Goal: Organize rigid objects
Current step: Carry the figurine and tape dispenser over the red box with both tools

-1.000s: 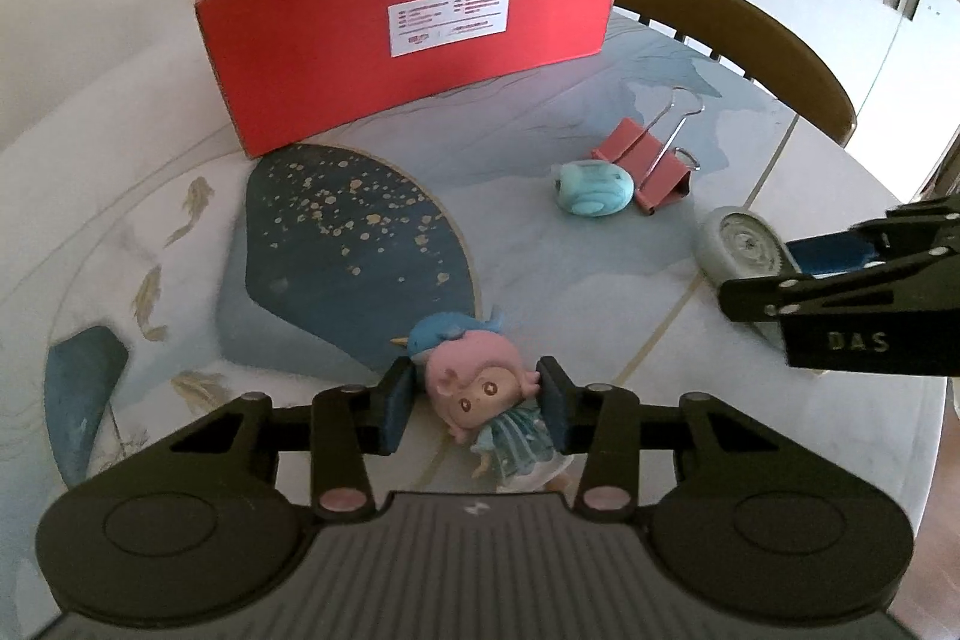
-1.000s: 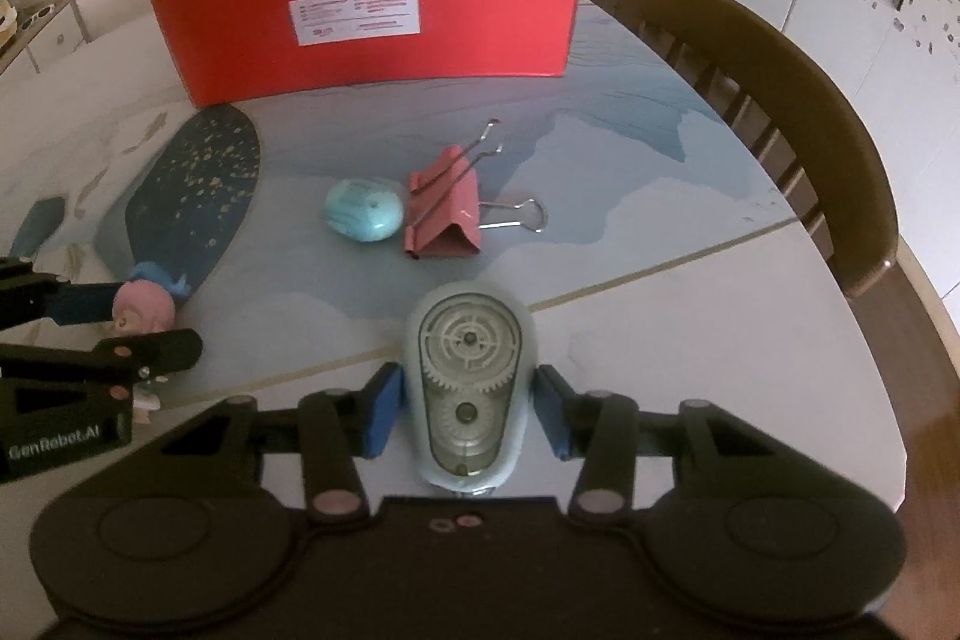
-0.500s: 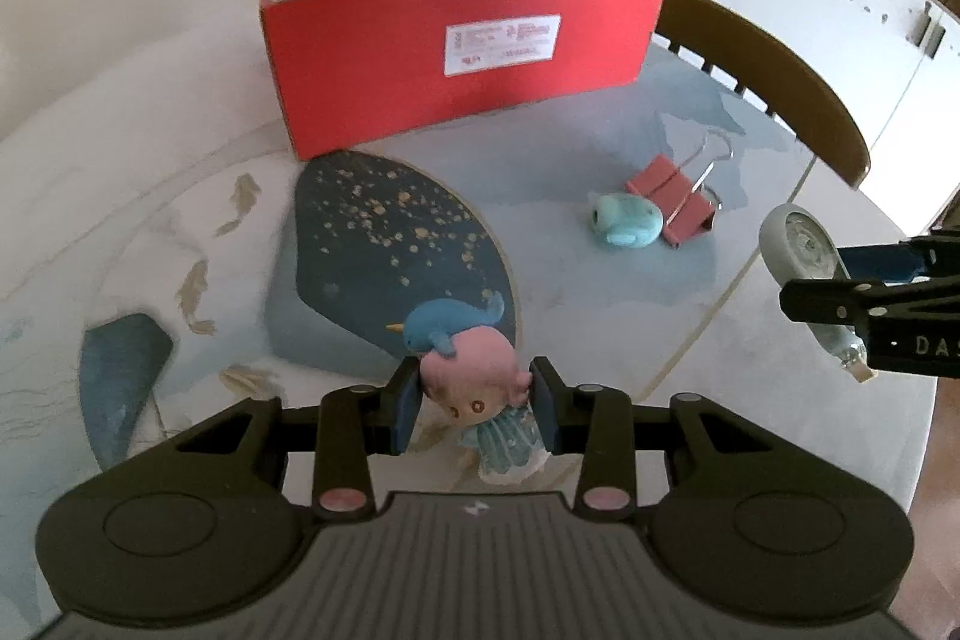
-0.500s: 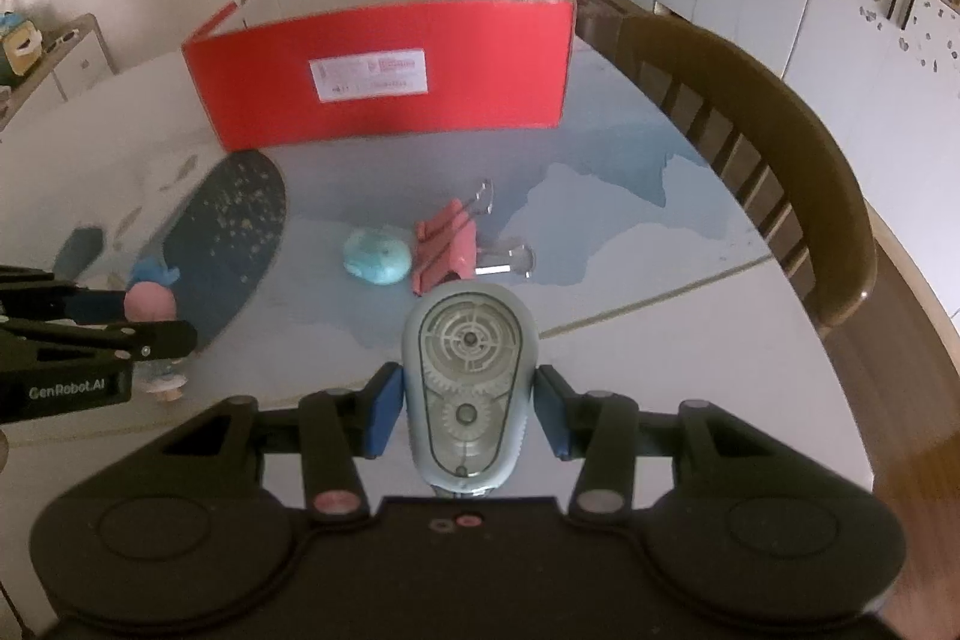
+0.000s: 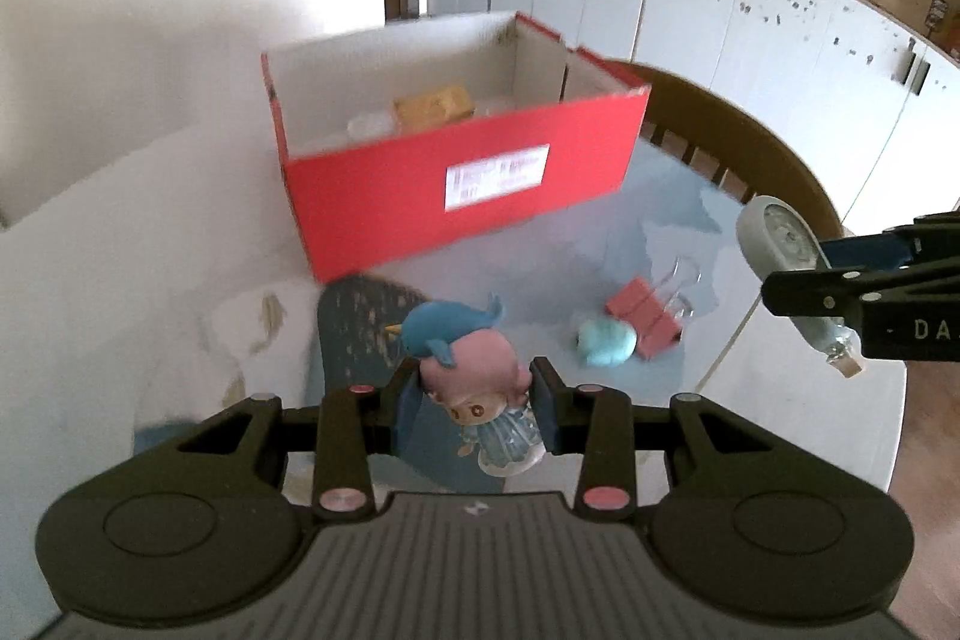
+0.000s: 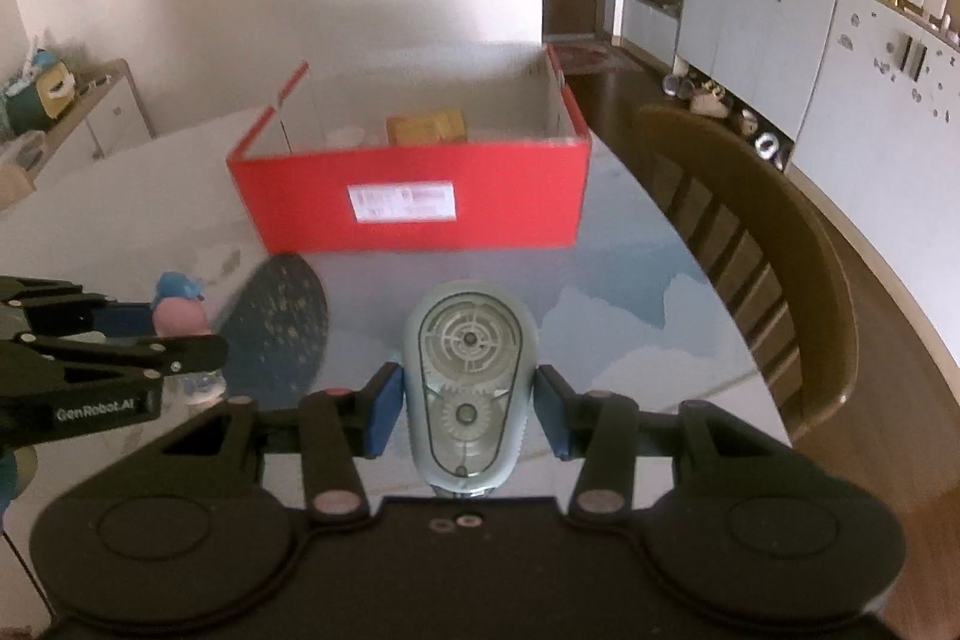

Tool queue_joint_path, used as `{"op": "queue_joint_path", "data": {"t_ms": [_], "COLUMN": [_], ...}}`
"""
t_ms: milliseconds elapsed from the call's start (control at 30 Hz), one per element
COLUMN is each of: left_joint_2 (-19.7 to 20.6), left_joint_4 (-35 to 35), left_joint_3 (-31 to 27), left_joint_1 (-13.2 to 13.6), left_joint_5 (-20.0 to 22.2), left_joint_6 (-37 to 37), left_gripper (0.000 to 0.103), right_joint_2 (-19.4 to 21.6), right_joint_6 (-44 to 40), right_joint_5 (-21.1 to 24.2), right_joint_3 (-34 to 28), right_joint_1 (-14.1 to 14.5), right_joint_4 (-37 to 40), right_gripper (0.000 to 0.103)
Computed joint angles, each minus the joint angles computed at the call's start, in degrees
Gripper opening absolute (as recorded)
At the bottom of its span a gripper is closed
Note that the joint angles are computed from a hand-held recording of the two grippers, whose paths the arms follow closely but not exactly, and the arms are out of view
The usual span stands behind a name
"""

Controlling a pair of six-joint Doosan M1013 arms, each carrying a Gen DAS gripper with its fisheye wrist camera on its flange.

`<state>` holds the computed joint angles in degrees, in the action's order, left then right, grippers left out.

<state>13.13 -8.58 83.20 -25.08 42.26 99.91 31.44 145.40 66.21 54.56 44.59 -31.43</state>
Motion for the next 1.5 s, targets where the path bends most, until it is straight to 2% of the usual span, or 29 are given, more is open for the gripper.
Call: {"op": "queue_joint_path", "data": {"t_ms": [367,800,1133,1500], "left_joint_2": [1.0,3.3,8.3,15.3], "left_joint_4": [-1.1,-2.2,1.0,3.5], "left_joint_3": [-4.3,-10.1,-17.1,-26.5], "left_joint_1": [0.4,1.2,0.8,0.4], "left_joint_5": [-2.1,0.0,3.7,7.8], "left_joint_6": [2.2,5.7,1.5,-1.9], "left_gripper": [0.038,0.038,0.038,0.038], "right_joint_2": [2.0,4.8,7.0,11.5], "right_joint_6": [-3.4,-6.8,-10.9,-20.4], "right_joint_5": [0.4,0.4,-0.9,-0.4], "right_joint_3": [-6.1,-12.5,-16.0,-22.7], "right_joint_1": [-0.7,-1.9,-4.7,-8.1], "right_joint_4": [-0.8,-1.1,1.2,5.6], "right_gripper": [0.047,0.047,0.047,0.047]}}
